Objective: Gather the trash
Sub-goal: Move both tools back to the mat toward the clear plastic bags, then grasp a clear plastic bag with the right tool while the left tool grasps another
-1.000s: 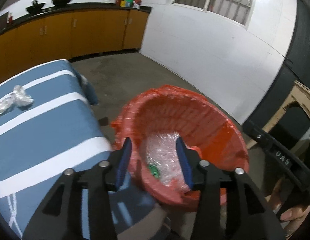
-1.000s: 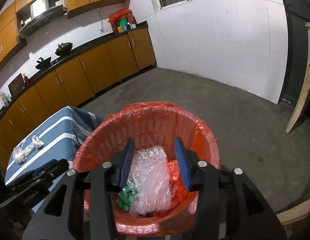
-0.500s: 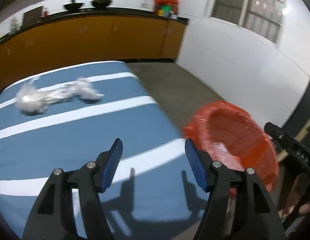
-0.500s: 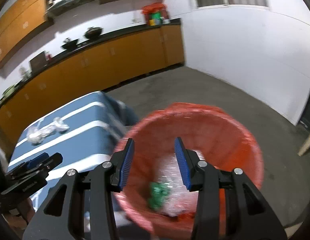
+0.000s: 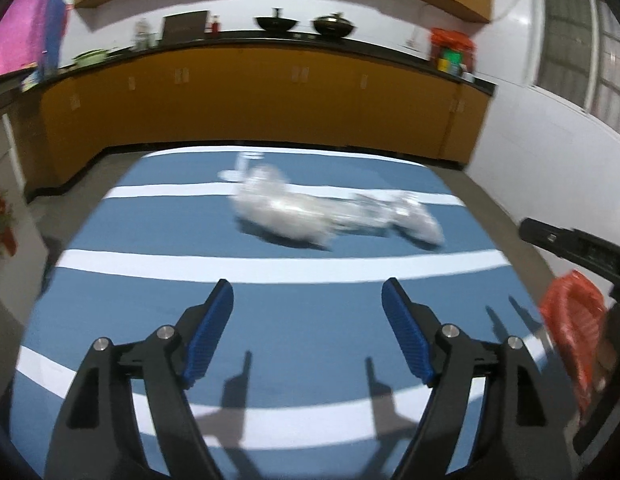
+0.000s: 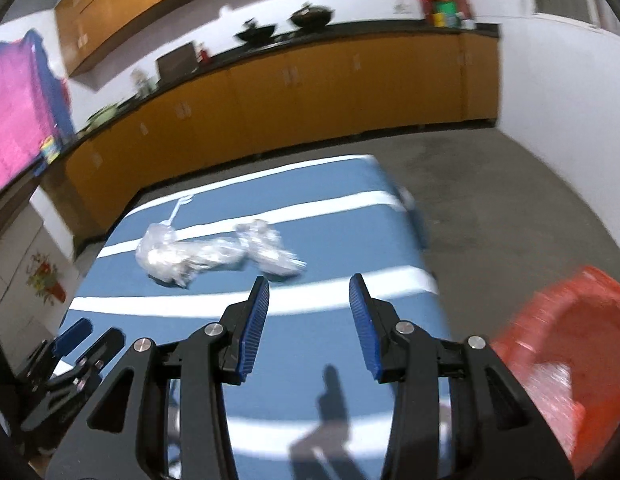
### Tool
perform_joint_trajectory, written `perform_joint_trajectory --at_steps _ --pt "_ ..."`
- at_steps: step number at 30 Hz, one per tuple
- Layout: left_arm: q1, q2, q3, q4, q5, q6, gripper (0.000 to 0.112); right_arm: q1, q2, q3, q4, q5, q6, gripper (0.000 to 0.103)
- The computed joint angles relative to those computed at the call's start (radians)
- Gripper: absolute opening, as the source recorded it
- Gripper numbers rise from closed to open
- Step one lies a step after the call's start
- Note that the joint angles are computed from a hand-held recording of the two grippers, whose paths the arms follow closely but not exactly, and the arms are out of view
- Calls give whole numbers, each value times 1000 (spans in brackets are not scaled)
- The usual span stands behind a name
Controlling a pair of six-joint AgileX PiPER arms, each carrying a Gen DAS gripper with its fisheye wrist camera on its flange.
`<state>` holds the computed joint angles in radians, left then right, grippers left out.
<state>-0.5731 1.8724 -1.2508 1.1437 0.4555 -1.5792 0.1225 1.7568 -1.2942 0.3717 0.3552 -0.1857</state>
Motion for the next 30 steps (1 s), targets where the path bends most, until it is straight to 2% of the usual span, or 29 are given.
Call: perform_joint_trajectory --at_steps 5,9,14,15,17,21,25,30 --pt "71 -6 17 23 -9 -24 79 70 232 -288 -163 102 136 43" --pt "110 11 -4 13 -20 -8 81 83 356 -442 -209 180 181 43" --pt "141 70 -96 -55 -32 75 84 92 424 -524 -246 226 191 43" --pt "146 85 -121 -76 -36 98 85 90 440 -547 -246 246 182 40" --pt "154 120 -181 -138 -39 162 86 85 439 -539 -238 261 157 29" --pt "160 206 -324 -263 -23 309 88 55 378 -432 -200 214 113 24" --pt "165 328 -536 -445 54 523 88 18 301 -303 -144 161 59 24" --pt "175 503 -851 -643 237 780 87 -2 249 -218 -98 128 0 24"
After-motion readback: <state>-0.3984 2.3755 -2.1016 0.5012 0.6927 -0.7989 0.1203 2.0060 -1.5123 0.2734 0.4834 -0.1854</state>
